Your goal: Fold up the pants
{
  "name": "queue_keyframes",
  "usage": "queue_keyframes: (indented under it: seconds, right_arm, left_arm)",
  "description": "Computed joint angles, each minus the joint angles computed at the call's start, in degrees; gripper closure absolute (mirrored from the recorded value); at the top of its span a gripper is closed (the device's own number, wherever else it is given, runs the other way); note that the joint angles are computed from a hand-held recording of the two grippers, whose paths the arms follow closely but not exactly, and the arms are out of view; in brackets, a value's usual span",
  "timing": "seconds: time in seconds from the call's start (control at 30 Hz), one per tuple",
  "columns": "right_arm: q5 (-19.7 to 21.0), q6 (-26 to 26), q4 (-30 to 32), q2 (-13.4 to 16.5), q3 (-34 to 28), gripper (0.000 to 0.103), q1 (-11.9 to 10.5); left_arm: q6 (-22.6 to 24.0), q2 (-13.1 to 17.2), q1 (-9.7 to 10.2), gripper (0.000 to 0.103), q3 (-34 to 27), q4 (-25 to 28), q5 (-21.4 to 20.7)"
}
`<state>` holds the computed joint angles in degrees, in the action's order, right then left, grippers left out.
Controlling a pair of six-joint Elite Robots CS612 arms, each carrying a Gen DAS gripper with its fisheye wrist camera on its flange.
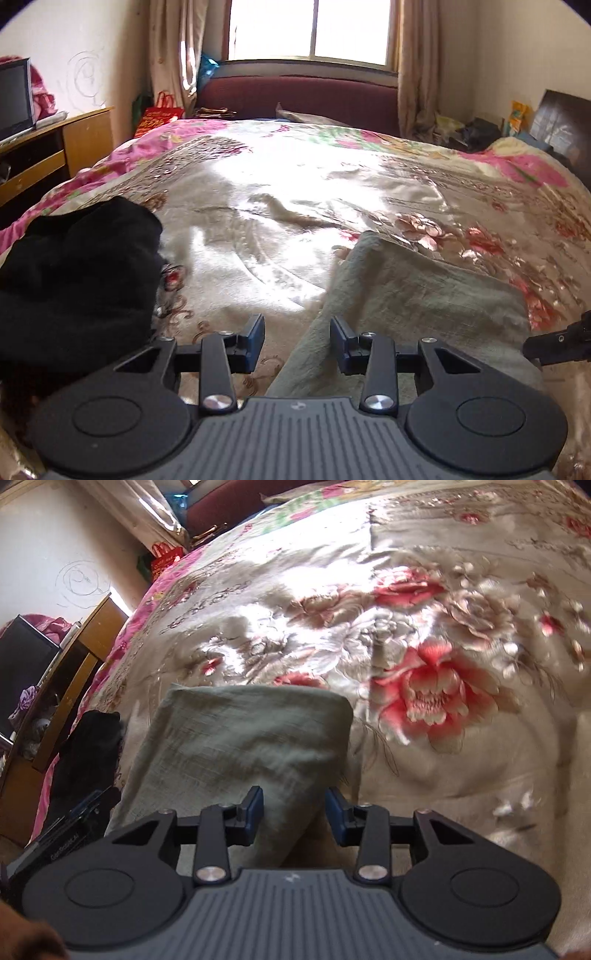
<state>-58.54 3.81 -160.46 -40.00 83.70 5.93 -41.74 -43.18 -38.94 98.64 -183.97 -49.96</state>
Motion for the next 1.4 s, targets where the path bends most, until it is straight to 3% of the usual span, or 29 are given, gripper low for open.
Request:
queue_keyframes:
  seconds: [0.07,0.13,0.23,0.27,0.3,0.33,0.43,0.6,0.7,0.77,0.8,0.87,1.03,1.1,1.23,1.33,1.4]
  right_arm:
    - [3.1,1.7,2.1,0.7,-0.4,0.063,-0.3]
    - [6.3,2.9,2.0,1.8,-1.0,0.057,-0.2]
    - [11.2,3.8,1.9,3.8,-3.1,0.059,0.0]
    - [11.9,4.6,2.1,4.3,-3.6,0.065,0.2]
    - [12.8,5.8,3.3,5.0,-4.5,0.088,0.2]
    - [14.9,5.7,4.9,5.5,-5.3,0.094,0.0]
    - [18.3,3.9,5.7,5.4,-5.4,0.096,-1.2]
    - [15.8,-7.0,14.8,2.3,-3.8,0.096,-4.1]
    - [12.0,-13.2,18.8,0.2,-2.0,0.094,-6.0]
    - [10.0,-15.5,19.7,-0.9,-0.7,0.087,-7.0]
    - [8.4,-16.1,17.1,-1.6,0.7,0.08,-7.2]
    - [6.0,-15.9,9.8,-2.9,4.0,0.08,-7.6]
    - [8.8,-10.1,-8.0,-4.6,10.2,0.08,-9.4]
    - [11.0,-9.4,-12.4,-4.8,11.6,0.08,-9.6]
    - [12.8,-10.4,-15.7,-4.9,12.6,0.08,-8.8]
    - [14.6,-12.0,-14.5,-4.3,12.6,0.08,-8.3]
    - [13.6,-14.5,-12.7,-3.9,12.6,0.08,-7.7]
  left_arm:
    - [3.1,0.8,0.64,0.051,-2.0,3.5,-0.9]
    - [5.3,1.3,1.75,0.05,-3.5,7.2,-4.5]
    - [6.2,1.7,2.71,0.046,-4.4,9.0,-6.6]
    - [5.8,1.5,2.93,0.044,-4.5,9.7,-7.1]
    - [4.9,1.2,3.18,0.044,-4.5,10.4,-8.1]
    - [2.8,0.8,3.32,0.044,-4.4,11.4,-9.0]
    - [-1.2,0.0,3.03,0.044,-3.5,11.3,-12.6]
    - [-3.2,-0.2,-0.22,0.044,-3.4,10.0,-16.3]
    - [-3.7,0.5,-2.33,0.044,-4.6,8.9,-16.2]
    - [-2.8,0.7,-3.4,0.044,-5.9,10.7,-14.2]
    - [-1.6,0.6,-3.98,0.045,-6.6,12.2,-12.2]
    - [0.9,0.3,-4.82,0.045,-7.4,13.6,-9.1]
    - [6.8,-0.7,-6.01,0.045,-8.6,13.9,-4.0]
    - [8.0,-0.2,-6.11,0.045,-9.8,13.8,-3.0]
    - [6.6,1.2,-5.82,0.045,-12.1,14.4,-3.6]
    - [6.1,2.5,-5.31,0.045,-14.0,15.3,-4.3]
    - [6.3,3.5,-4.91,0.045,-15.4,17.1,-5.4]
